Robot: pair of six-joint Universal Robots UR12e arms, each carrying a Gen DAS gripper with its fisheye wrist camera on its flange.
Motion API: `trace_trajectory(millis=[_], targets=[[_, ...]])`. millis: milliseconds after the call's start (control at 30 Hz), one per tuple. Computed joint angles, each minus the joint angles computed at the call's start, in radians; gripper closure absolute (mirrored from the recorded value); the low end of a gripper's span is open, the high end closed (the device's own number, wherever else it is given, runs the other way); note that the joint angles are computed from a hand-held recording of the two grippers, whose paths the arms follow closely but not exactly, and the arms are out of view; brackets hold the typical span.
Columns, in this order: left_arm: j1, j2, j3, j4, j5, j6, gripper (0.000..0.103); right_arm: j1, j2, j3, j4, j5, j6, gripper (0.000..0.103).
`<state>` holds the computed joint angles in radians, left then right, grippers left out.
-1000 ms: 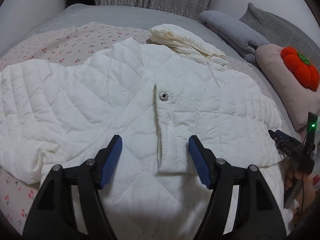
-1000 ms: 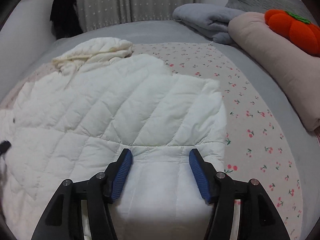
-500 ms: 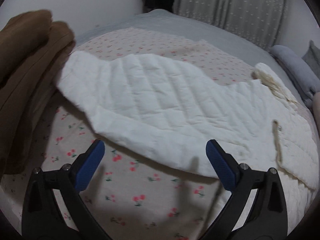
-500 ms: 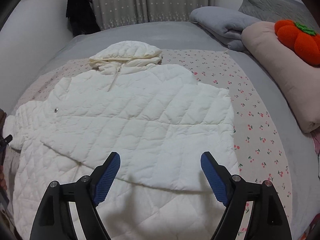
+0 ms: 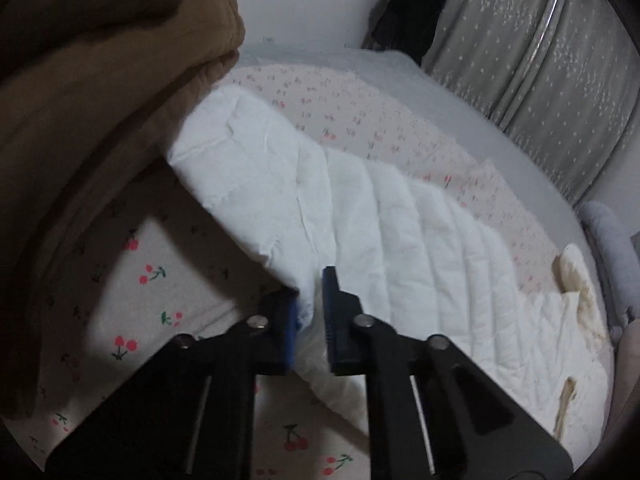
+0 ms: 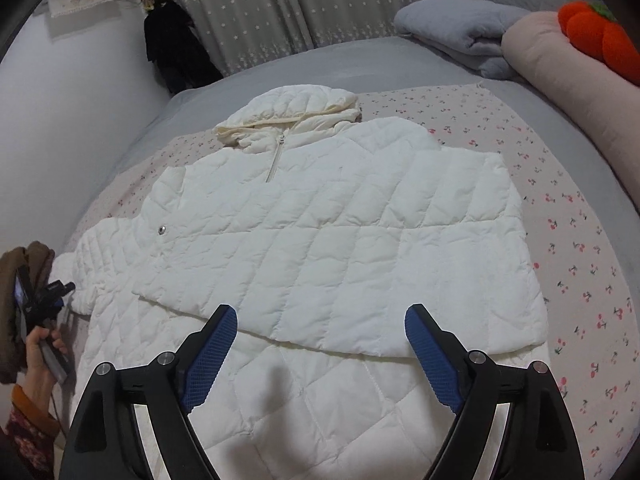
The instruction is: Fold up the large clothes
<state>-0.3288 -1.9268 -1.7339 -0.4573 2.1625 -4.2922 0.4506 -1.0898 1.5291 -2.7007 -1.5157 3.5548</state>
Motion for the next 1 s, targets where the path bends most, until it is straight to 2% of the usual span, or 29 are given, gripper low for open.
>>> trace_trajectory(millis=[67,133,200,300,367,467,600,700,767,867,933,967,1000], targets=[[-0.025,-0.007,0.012,0.100,0.091,0.081,0.096,-0.006,0.001,0.004,-0.005,0.028,0.021,0.015],[-0.052,-0.028,0.053,0.169,0.168,0.215,0.096,-0.007,0.004,0.000,0.008,0.023,0.026,0.015],[-0.072,-0.049,0.092,0.273,0.180,0.365,0.096,-0.010,0.004,0.002,0.014,0.035,0.032,0.015],[-0.095,-0.085,0.164,0.370,0.130,0.553,0.096,-0.017,0.005,0.006,0.017,0.066,0.048,0.015],[-0.112,-0.110,0.212,0.412,0.076,0.647,0.096,-0.019,0.002,0.011,0.008,0.074,0.056,0.015],[-0.137,-0.156,0.292,0.430,-0.012,0.755,0.096,-0.022,-0.005,0.019,-0.006,0.074,0.069,0.015],[-0.164,-0.205,0.378,0.379,-0.161,0.823,0.096,-0.027,-0.012,0.031,-0.019,0.082,0.087,0.015],[-0.180,-0.244,0.440,0.300,-0.273,0.857,0.096,-0.030,-0.016,0.039,-0.021,0.078,0.097,0.015],[-0.188,-0.273,0.478,0.211,-0.355,0.897,0.096,-0.034,-0.018,0.043,-0.022,0.078,0.106,0.015],[-0.192,-0.306,0.521,0.012,-0.482,0.922,0.095,-0.037,-0.022,0.050,-0.027,0.076,0.120,0.015],[-0.201,-0.326,0.538,-0.097,-0.494,0.931,0.091,-0.038,-0.022,0.050,-0.029,0.075,0.125,0.015],[-0.205,-0.328,0.528,-0.097,-0.481,0.948,0.091,-0.038,-0.021,0.048,-0.027,0.074,0.128,0.015],[-0.209,-0.324,0.504,-0.056,-0.476,0.954,0.090,-0.038,-0.020,0.046,-0.025,0.075,0.129,0.015]])
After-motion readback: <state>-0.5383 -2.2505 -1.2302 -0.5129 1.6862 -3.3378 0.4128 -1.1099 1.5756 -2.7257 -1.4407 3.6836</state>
